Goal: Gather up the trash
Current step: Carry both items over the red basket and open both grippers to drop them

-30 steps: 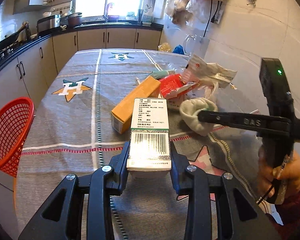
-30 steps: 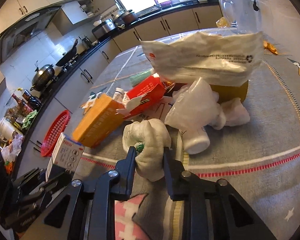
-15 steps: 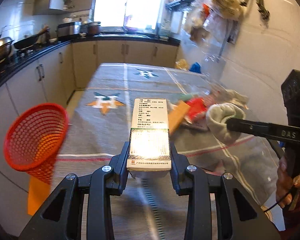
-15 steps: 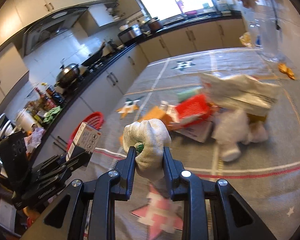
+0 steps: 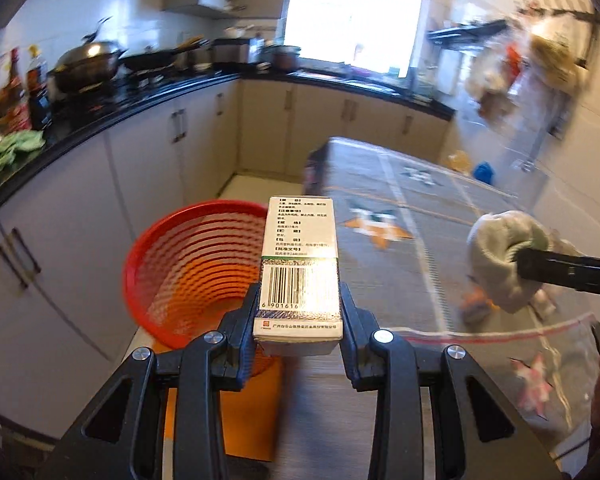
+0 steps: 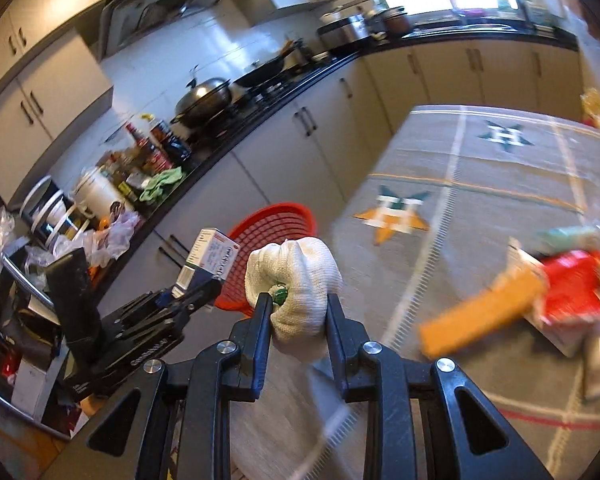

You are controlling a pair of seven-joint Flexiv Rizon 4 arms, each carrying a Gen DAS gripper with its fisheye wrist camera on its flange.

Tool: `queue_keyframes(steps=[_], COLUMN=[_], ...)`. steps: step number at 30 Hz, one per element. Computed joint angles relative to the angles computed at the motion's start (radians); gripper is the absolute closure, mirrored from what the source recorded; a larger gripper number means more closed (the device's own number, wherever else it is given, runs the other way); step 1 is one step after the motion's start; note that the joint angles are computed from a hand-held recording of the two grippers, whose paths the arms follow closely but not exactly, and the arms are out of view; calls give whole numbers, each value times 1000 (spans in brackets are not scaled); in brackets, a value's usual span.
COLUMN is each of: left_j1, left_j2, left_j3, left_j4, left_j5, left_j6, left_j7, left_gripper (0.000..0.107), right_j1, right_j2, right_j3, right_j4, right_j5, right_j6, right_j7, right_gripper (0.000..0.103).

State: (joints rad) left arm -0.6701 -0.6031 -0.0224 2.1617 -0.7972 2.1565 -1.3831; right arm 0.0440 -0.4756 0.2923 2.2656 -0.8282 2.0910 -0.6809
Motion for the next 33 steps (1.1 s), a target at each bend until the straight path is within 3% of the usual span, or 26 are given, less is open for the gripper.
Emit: queue_keyframes(steps=[6, 9, 12, 18, 27, 29, 33], left_j1=[98, 153, 161, 160, 142, 135, 127], left_j2=[-23, -40, -56, -88, -103, -103, -93], left_j3=[1, -11, 9, 43, 81, 88, 92], left_j4=[6, -6, -22, -55, -77, -77, -68], left_j5=[68, 128, 161, 197, 225, 224, 225], left_j6=[-43, -67, -90, -129, -156, -159, -147], left_j7=[-74, -125, -149, -182, -206, -211, -218], left_gripper=[73, 73, 73, 73, 72, 66, 59], right_j1=[-31, -36, -99, -100, -53, -51, -37], right_j2=[-134, -197, -300, -403, -413, -407, -371], right_j3=[95, 146, 273, 368, 357, 358, 335], right_j4=[-183, -254, -343, -441, -469, -467, -439], right_j5=[-139, -141, -167, -111, 5, 30, 81], right_j6=[-118, -178, -299, -425, -456, -450, -415], right_j7=[89, 82, 71, -6, -76, -95, -124], right_gripper=[75, 75, 75, 74, 65, 56, 54])
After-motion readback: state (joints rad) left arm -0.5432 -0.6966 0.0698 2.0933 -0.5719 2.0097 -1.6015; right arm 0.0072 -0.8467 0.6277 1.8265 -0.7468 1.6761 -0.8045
